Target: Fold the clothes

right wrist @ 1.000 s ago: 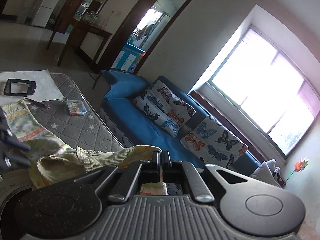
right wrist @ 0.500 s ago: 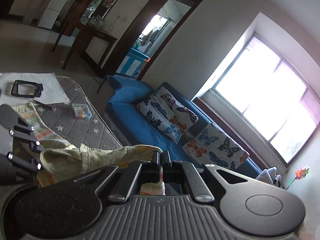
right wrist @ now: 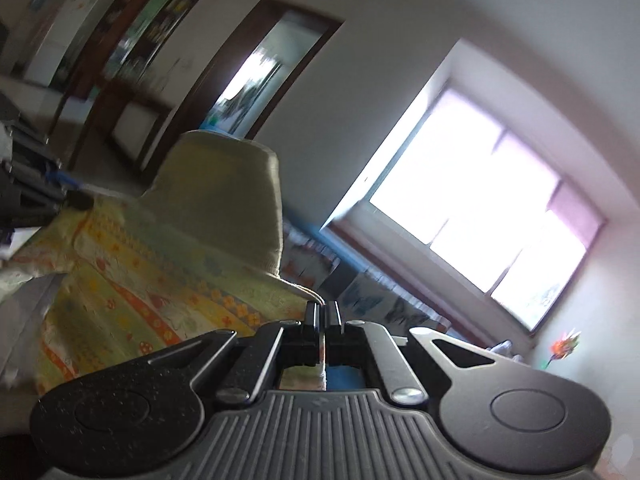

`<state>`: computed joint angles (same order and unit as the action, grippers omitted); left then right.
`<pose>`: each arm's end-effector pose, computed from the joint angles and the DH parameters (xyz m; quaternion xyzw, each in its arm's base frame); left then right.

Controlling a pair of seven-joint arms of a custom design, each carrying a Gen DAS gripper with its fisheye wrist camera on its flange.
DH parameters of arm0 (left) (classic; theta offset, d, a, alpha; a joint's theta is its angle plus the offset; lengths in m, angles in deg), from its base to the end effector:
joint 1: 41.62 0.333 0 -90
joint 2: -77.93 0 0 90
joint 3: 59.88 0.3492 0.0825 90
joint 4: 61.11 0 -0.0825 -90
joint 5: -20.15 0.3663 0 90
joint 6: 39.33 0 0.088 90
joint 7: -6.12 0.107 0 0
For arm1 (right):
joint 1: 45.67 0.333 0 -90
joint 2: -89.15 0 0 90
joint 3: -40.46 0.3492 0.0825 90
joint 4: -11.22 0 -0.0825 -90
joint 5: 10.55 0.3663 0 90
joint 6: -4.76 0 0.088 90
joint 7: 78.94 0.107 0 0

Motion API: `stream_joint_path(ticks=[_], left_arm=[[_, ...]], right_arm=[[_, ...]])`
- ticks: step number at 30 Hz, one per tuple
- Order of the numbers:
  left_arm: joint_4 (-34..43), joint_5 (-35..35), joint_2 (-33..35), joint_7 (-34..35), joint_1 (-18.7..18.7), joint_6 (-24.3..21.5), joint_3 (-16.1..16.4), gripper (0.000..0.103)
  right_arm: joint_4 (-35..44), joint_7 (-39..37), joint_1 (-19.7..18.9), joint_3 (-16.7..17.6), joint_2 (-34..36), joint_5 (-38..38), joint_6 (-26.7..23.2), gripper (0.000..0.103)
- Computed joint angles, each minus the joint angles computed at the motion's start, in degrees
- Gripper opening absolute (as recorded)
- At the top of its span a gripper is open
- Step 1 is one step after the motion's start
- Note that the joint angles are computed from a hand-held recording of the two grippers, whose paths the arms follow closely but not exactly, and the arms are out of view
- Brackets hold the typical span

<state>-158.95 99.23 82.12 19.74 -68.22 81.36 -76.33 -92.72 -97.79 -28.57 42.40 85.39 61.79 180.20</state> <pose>0.4805 -0.3761 0.6445 -0.5662 0.5659 -0.2728 0.5336 0.5449 0.1090 0.7070 -0.7469 0.2054 -0.4927 0.3964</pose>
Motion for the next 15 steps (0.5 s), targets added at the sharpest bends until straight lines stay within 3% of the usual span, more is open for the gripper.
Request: stream_joint_path(ticks=[2, 7, 15], left_arm=[[0.23, 3.23, -1.14, 0.3, -0.75, -1.95, -0.48, 0.007], [-6.91, 4.15, -6.66, 0.46, -1.16, -1.61, -3.08, 0.007], [-21.95, -4.86, -11.78, 0.88, -4.45, -2.79, -9.31, 0.007]], right_arm=[[0.61, -6.52, 0.49, -0.65, -1.41, 6.11, -0.81, 0.001], [-6.71, -9.36, -0.28, -2.85, -8.39, 4.43, -6.29, 0.001], [-28.58, -7.84, -1.72, -5.96, -23.62, -10.63, -16.01, 0.001]])
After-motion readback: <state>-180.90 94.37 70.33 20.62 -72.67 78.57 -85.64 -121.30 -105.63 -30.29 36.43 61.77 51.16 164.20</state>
